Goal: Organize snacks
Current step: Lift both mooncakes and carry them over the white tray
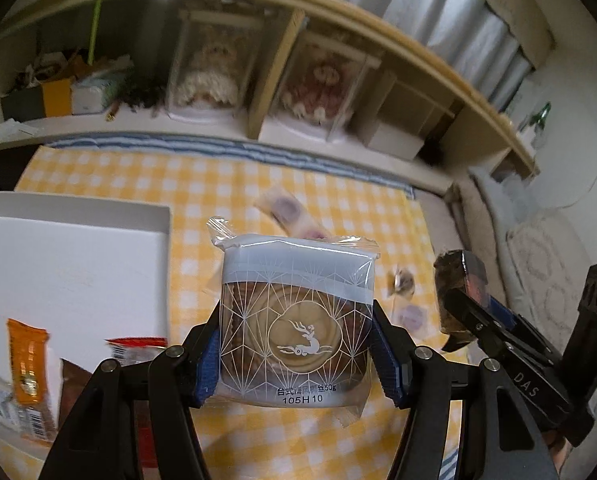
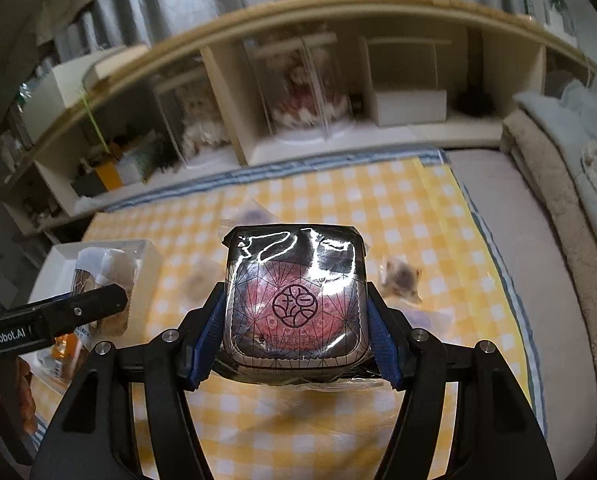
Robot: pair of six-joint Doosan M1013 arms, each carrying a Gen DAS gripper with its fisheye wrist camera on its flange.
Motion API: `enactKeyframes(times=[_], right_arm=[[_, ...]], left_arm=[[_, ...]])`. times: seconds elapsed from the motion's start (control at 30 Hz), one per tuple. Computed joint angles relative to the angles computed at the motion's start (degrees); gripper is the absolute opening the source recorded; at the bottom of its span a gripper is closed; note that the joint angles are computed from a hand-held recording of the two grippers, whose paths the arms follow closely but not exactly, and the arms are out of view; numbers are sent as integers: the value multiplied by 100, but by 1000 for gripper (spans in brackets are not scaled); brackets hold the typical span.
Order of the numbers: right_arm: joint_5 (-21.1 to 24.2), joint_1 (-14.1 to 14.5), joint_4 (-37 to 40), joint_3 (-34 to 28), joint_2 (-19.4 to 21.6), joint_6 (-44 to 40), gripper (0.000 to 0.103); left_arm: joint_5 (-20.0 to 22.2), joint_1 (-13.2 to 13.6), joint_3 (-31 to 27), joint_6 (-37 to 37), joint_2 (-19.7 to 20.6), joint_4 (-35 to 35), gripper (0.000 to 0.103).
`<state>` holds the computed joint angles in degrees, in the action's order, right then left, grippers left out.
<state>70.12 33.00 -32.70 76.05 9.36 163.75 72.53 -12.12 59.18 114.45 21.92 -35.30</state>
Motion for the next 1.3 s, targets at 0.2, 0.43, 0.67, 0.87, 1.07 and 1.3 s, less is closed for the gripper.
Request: enactKeyframes(times=[0.2,0.43,0.67,0.87,1.07,1.3], right_arm=[[-4,123,-294,-260,61,-57,66],[-40,235,-433,-607,215,-151,66],[-191,212,-79,-1120,556,-559,66],[-286,97,345,-1699,1014,-871,66],[-442,-84,1074,-2256,1567,-1074,66],[-386,-252,1977,-2707,2134,-1251,66]], left_arm=[[49,333,-53,309,-96,-345,62],[200,696,-89,751,-174,-591,62],[397,998,-491,849,72,-744,62],[606,1078,-1043,513,493,-617,62],[968,1105,-1648,-83,1034,-220,62],[1153,1184,-2244,-682,1594,-164,62]])
